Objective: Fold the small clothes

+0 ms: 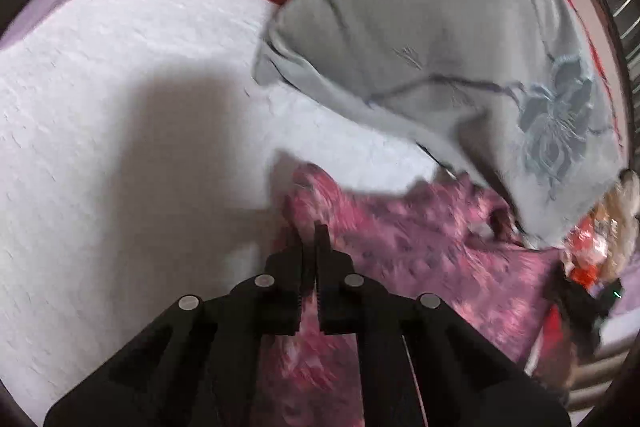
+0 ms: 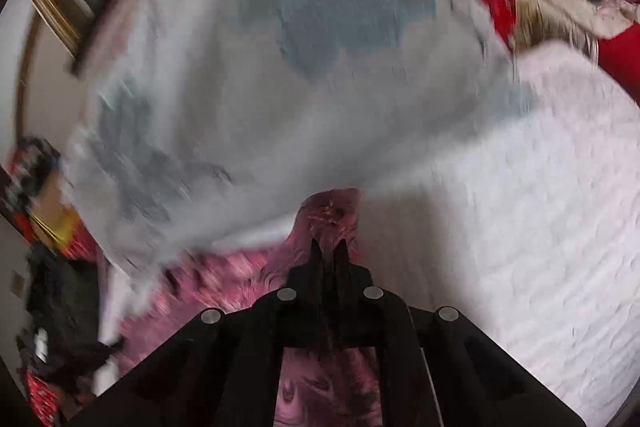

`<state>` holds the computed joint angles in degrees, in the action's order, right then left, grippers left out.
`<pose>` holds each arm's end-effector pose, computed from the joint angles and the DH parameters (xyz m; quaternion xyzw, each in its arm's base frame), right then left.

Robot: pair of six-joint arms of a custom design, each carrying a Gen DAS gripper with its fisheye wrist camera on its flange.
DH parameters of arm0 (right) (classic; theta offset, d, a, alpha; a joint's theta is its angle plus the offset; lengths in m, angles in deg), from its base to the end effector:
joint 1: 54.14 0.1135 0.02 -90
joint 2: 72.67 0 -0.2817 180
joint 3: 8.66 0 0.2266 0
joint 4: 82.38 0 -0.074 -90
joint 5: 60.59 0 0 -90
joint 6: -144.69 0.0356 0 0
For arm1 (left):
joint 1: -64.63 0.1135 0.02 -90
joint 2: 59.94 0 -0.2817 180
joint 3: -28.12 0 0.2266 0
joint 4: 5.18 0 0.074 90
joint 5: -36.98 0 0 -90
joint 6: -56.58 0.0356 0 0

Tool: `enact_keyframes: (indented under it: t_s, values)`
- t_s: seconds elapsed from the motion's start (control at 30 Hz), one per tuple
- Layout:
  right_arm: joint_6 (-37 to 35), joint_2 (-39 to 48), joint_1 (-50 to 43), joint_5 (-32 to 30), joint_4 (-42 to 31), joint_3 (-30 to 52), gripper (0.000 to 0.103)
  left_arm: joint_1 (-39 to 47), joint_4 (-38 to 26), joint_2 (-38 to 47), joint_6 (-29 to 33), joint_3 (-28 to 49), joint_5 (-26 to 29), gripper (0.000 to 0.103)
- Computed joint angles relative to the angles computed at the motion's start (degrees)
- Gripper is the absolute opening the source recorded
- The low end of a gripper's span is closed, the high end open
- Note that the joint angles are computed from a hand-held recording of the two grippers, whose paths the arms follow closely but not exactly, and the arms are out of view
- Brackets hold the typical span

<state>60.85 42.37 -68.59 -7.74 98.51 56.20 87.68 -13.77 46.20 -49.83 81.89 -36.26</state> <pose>0.3454 -0.0668 0.1171 0.0500 0.8942 0.2740 0.3504 0.2701 0.1038 0.1101 -0.2889 0.9138 -0.1265 0.2558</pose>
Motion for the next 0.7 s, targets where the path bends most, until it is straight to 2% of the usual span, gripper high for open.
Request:
enact_keyframes:
  t_s: [0.03, 0.07, 0.1, 0.17, 0.2, 0.3, 0.33, 0.37, 0.4, 0.43, 0.47, 0.5, 0.57, 0.6, 0.63, 0.7]
  values:
    - [2.88, 0.0, -1.08, -1.07, 3.36, -0.93, 0.004, -0.34, -0.1, 1.11, 0.05, 0.67, -1.87, 0.003]
    - [3.61, 0.98, -1.23, -0.45, 3.21, -0.08, 0.004, -0.72, -0.24, 2.43, -0.02, 1.14, -4.06, 0.004]
    - [2.85, 2.34, -0.94, 0.78, 0.91, 1.57, 0.004, -0.59, -0.03, 2.74, -0.15, 1.09, -4.04, 0.004]
    - [-1.49, 6.16, 1.73, 9.48, -10.14, 7.62, 0.009, -0.35, -0.47, 0.77, -0.73, 0.28, -3.54, 0.004]
    - [-2.47, 6.47, 2.83, 13.65, -12.08, 7.98, 0.009, 0.23, -0.87, -1.55, -0.73, -0.74, -2.23, 0.004]
    - [0.71, -0.03, 2.01, 13.1, -1.91, -0.99, 0.016, 3.3, -0.15, -11.75, -0.41, -6.78, 4.64, 0.004]
    - [1.31, -2.48, 1.04, 9.34, 1.57, -4.3, 0.019, 3.38, -0.28, -14.87, -0.12, -8.5, 6.19, 0.007]
    - [1.85, -4.73, 0.08, 4.8, 5.4, -7.96, 0.027, 2.97, 0.02, -18.35, 0.16, -10.91, 7.89, 0.014]
    - [2.0, -5.84, -0.17, 2.94, 6.92, -9.76, 0.032, 2.0, -0.06, -20.12, -0.21, -12.24, 8.15, 0.02]
    - [1.68, -6.75, -0.29, 1.08, 8.58, -12.03, 0.038, -0.46, 1.03, -20.4, -1.34, -13.39, 6.88, 0.032]
    - [0.65, -6.77, -0.02, 0.39, 9.18, -13.37, 0.039, -3.95, 1.95, -19.14, -1.71, -14.08, 3.63, 0.037]
    - [-1.56, -5.78, 1.13, 1.57, 8.25, -13.81, 0.038, -7.22, 2.3, -16.9, -1.8, -14.1, -0.59, 0.037]
    - [-4.91, -1.71, 4.04, 8.7, 2.11, -11.21, 0.035, -12.19, 1.88, -11.54, -2.97, -13.28, -8.26, 0.038]
    - [-5.26, -1.06, 3.99, 9.37, 2.05, -11.27, 0.035, -13.73, 4.11, -11.65, -2.91, -14.76, -10.66, 0.038]
    - [-4.27, -2.77, 3.27, 8.75, 5.56, -13.99, 0.036, -14.55, 4.36, -13.6, -3.31, -16.18, -12.03, 0.038]
    - [-3.38, -7.01, 2.33, 8.01, 3.78, -15.77, 0.039, -15.93, 0.29, -17.67, -4.43, -16.11, -12.24, 0.04]
